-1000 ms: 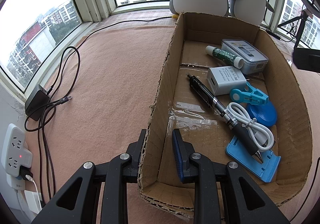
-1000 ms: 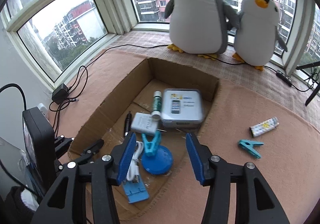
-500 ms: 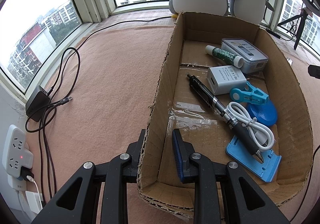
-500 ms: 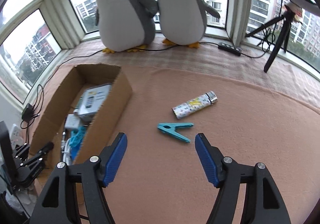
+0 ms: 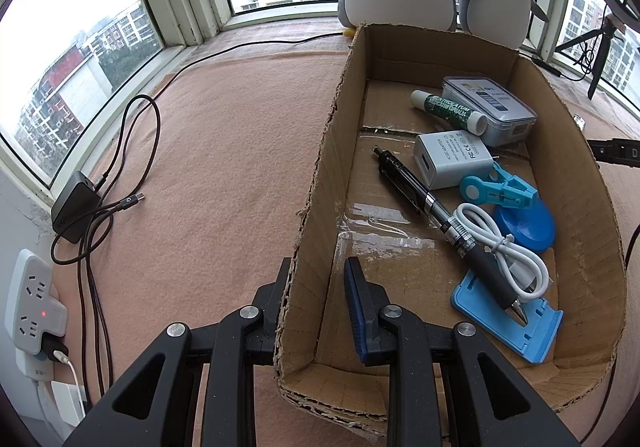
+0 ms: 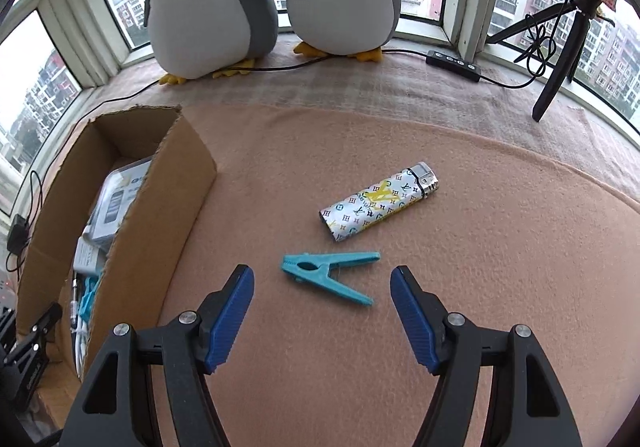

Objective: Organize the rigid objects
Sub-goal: 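Move the open right gripper back to the second blue clothespin, then close the right gripper on the second blue clothespin, then carry the second clothespin with the right gripper into the box and release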

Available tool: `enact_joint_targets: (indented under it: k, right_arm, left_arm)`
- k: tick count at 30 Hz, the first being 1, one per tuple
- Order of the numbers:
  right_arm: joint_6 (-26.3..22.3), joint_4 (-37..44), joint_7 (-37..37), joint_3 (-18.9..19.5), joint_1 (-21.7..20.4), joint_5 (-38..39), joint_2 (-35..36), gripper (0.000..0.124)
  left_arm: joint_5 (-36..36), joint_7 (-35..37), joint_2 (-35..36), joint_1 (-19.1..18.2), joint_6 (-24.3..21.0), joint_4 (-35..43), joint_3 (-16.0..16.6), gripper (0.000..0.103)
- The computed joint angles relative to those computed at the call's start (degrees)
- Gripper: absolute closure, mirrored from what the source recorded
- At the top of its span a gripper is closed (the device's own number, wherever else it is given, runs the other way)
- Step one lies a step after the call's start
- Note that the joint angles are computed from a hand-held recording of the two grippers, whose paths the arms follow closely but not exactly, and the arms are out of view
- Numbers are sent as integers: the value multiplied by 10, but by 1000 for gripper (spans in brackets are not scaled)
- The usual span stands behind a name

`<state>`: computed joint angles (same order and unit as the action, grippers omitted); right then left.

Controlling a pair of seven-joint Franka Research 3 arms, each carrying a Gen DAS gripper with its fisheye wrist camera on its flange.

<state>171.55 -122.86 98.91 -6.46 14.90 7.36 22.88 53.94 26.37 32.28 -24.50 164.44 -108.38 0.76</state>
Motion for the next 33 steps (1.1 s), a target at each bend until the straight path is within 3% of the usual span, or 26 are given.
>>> enact_joint_targets:
  k: [3, 7, 12, 15, 19, 33]
  right_arm:
    - [-15, 18, 21, -22, 18, -16, 15, 57]
    - [-32, 34, 14, -3, 0, -8, 25, 57]
    - [-48, 41, 42, -23, 19, -34, 32, 58]
    - [-50, 40, 58, -34, 28, -48, 30, 70]
    - [-50, 35, 53, -19, 9, -45, 24, 81]
    - [-13, -23, 6, 12, -17, -15, -19, 85]
  left_arm:
    - [0, 0, 0, 0, 0, 0, 0, 78]
    - [-1, 0, 0, -1, 0, 0, 1, 78]
    - [-1, 1, 0, -1, 0, 0, 1, 78]
    - [-1, 1, 0, -1, 0, 0, 1, 78]
    - [-1, 0, 0, -1, 0, 0, 1, 78]
    - [0, -1, 0, -1, 2, 0, 2, 78]
